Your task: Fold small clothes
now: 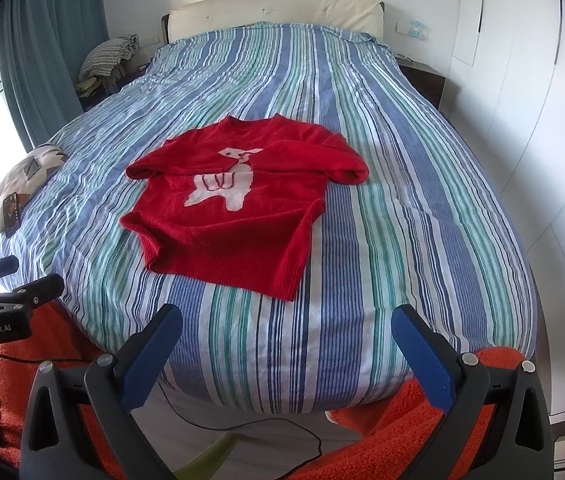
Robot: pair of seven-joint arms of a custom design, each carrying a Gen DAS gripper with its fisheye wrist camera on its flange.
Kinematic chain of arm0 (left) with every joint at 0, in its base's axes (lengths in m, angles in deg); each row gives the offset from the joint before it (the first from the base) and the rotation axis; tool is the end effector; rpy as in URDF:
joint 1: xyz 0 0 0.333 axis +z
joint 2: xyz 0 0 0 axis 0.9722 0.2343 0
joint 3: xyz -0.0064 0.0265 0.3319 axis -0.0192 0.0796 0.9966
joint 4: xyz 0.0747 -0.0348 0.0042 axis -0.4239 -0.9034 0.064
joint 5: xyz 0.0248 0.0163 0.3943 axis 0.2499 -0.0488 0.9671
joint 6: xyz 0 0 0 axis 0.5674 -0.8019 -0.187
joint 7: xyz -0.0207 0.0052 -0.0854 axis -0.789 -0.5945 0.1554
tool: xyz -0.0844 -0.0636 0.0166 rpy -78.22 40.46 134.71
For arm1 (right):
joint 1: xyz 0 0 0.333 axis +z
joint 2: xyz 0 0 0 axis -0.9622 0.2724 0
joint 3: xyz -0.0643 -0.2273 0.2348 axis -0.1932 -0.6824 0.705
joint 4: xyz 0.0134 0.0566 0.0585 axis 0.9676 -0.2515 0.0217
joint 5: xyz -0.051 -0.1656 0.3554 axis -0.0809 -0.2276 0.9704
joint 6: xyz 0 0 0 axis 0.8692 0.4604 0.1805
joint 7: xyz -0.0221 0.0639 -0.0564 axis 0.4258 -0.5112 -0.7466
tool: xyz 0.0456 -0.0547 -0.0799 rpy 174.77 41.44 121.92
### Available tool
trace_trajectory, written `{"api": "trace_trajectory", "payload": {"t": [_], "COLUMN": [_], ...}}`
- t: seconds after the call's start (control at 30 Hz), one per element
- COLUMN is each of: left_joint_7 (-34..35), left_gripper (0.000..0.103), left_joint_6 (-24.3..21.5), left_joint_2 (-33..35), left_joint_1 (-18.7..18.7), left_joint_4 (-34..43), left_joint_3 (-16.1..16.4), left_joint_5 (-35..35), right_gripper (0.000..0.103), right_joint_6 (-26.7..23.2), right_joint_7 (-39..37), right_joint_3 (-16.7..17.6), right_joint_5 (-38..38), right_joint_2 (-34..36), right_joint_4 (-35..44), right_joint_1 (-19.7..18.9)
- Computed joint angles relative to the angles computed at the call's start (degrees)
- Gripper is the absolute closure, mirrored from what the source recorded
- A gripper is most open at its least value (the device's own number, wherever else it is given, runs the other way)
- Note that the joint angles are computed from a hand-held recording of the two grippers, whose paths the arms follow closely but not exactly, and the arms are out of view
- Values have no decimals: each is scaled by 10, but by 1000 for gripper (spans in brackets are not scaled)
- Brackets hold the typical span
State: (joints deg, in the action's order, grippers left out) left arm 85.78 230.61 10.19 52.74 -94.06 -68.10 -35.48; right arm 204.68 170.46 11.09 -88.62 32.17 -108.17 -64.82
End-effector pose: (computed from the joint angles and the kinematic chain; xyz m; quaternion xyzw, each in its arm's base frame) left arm 0.4751 -0.3991 0.4981 -0.5870 0.7636 -0.2023 0.1773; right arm 0.4422 0.2099 0.4483 -0.5981 0.7244 -0.2621 0.2210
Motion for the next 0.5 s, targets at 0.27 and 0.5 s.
{"api": "trace_trajectory", "payload": {"t": [0.27, 0.5], "left_joint_7": [19, 17], "left_gripper": [0, 0], "left_joint_6": [30, 19], "left_joint_2": [-5, -2], "left_joint_1": [7, 6], "left_joint_4": [-10, -4], "left_joint_3": [1, 1], "left_joint_5": [-29, -24], "right_gripper": [0, 0], "right_joint_6": [-2, -7], "right_joint_7": [5, 8], "right_joint_3": [-1, -1], "right_joint_5": [1, -5], "right_joint_2": [1, 3], "right_joint_4": [-1, 2], "right_joint_1": [1, 2]}}
